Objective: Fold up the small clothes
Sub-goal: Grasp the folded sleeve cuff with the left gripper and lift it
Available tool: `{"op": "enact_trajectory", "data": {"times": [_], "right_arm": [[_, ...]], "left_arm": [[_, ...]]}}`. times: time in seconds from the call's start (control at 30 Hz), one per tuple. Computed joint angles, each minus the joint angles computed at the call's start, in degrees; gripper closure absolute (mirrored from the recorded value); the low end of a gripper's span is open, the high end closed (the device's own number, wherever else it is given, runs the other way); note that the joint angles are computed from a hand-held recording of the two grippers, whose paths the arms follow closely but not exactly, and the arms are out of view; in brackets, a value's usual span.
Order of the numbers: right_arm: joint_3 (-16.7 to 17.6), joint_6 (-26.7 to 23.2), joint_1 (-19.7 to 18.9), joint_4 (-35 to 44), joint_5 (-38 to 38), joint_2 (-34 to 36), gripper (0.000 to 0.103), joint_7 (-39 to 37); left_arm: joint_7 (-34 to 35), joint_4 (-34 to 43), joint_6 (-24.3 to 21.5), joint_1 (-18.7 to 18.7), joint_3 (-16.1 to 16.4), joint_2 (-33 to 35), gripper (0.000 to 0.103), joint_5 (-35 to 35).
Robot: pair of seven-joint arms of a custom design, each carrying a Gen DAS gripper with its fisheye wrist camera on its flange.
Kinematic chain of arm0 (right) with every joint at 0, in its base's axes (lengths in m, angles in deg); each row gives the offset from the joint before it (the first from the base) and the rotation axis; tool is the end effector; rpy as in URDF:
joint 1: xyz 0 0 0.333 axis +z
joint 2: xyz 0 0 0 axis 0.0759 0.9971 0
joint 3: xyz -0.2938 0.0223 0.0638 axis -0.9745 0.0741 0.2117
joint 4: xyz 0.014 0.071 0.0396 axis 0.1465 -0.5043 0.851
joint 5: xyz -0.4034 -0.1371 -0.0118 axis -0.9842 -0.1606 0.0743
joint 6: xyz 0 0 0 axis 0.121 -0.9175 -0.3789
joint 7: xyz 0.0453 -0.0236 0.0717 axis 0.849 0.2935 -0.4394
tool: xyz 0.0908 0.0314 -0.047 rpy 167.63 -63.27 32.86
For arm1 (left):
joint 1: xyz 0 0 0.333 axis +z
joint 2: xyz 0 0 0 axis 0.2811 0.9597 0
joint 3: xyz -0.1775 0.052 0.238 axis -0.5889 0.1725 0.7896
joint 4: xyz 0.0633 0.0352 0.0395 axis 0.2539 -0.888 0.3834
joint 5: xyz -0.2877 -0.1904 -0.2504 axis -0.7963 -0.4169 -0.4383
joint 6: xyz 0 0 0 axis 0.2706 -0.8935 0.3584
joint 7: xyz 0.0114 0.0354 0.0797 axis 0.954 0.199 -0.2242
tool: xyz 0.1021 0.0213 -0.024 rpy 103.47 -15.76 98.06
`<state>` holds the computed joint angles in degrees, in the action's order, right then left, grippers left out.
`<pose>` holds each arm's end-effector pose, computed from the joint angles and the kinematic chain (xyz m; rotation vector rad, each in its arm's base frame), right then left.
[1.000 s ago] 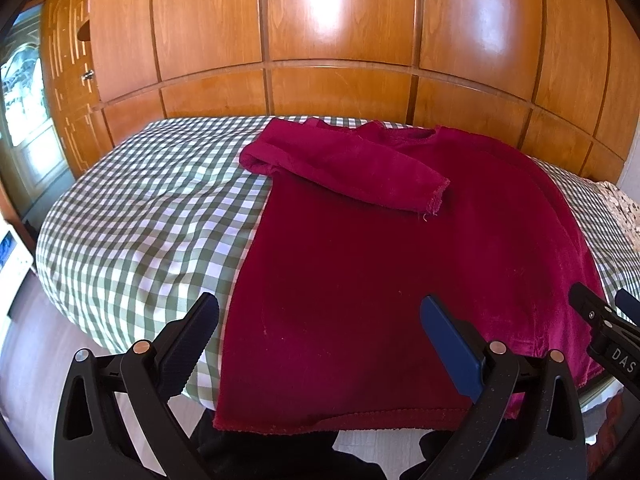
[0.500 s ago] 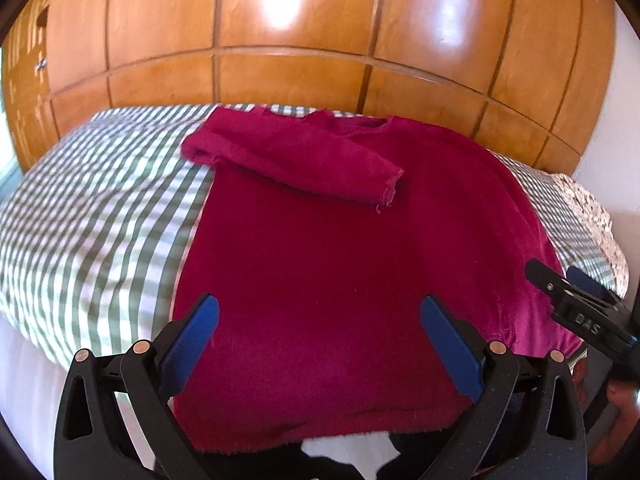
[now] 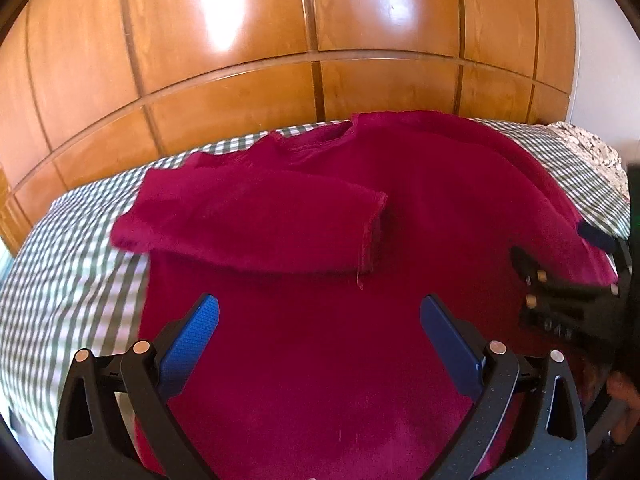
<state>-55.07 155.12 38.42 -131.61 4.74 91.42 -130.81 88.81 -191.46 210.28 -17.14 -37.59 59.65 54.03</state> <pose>0.4986 0.3823 0.3123 -1.4801 1.9324 -1.0844 0.5606 -0.4175 0.3612 -1.3017 2.1223 -0.8515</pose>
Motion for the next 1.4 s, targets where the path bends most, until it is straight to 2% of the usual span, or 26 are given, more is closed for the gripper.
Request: {"op": "enact_trajectory", "data": {"times": [0.03,0.13,0.17,0.2,0.23,0.27,0.33,0.43,0.6,0.63,0.67,0.77,0.8,0.97,1.03,1.23,1.33,1.4], "right_arm": [[-0.08,0.33,-0.34,0.20,0.99,0.54,0.002,-0.41],[-0.59,3.32,-1.00,-0.57,1.54,0.95,0.002,1.17],[-0.92,4.46,-1.03,-1.24,0.23,0.82,0.002,3.24],[-1.14,4.93,-0.90,-1.86,-1.45,0.62,0.002,5.22],[-1.19,5.08,-0.87,-2.01,-2.41,0.66,0.002,6.06],[-1.15,5.17,-0.94,-1.92,-2.72,0.78,0.002,6.17],[-1.11,4.94,-0.82,-2.29,-3.76,0.74,0.002,7.20],[-0.89,4.06,-0.67,-2.40,-4.42,0.79,0.002,7.68],[-1.04,5.30,-0.98,-2.10,-5.81,1.24,0.002,9.30],[-1.08,5.55,-1.01,-2.31,-6.18,1.12,0.002,9.80],[-1.06,5.49,-0.99,-2.41,-6.36,1.06,0.002,10.01],[-0.95,4.90,-0.90,-2.26,-6.50,1.19,0.002,9.91],[-0.95,4.93,-0.92,-2.20,-6.55,1.26,0.002,9.96],[-0.94,4.89,-0.89,-2.10,-6.60,1.36,0.002,10.05],[-0.93,4.82,-0.85,-2.08,-6.64,1.33,0.002,10.09],[-0.92,4.58,-0.71,-1.91,-6.67,1.47,0.002,10.14],[-0.92,4.52,-0.67,-1.86,-6.66,1.51,0.002,10.17],[-0.93,4.54,-0.66,-1.85,-6.68,1.54,0.002,10.18]], "left_arm": [[0.61,1.15,0.79,0.28,-0.15,1.07,0.003,-0.18],[-2.03,5.35,1.66,-2.27,3.01,4.30,0.004,2.23],[-1.40,7.30,-0.05,-2.70,3.22,5.70,0.007,2.00],[-0.20,8.67,-1.23,-2.56,2.84,6.76,0.012,1.19],[2.00,10.19,-2.14,-1.89,1.86,8.03,0.024,-0.41],[6.80,12.05,-3.65,-0.09,-0.57,9.69,0.033,-4.13],[13.77,14.65,-4.83,1.99,-3.37,12.24,0.036,-10.06],[18.31,15.88,-3.24,2.28,-3.62,13.99,0.039,-13.74],[25.20,17.21,-3.47,2.44,-4.38,15.34,0.075,-19.58],[24.89,16.96,-3.39,1.61,-3.32,14.94,0.088,-20.01],[23.59,16.28,-2.97,0.21,-1.54,14.38,0.091,-19.99],[24.58,13.00,0.68,1.90,-2.39,12.06,0.092,-25.32],[24.05,11.44,2.39,1.68,-1.60,10.94,0.092,-26.23],[18.10,1.83,12.29,-2.92,8.12,3.84,0.092,-28.45],[16.45,-0.94,14.64,-4.62,11.89,1.77,0.092,-30.26],[10.49,-8.35,18.84,-18.46,33.48,-1.58,0.092,-36.83],[10.08,-9.78,18.79,-21.22,39.04,-1.43,0.092,-40.67],[9.25,-10.76,18.76,-24.76,45.00,-0.33,0.092,-43.76]]}}
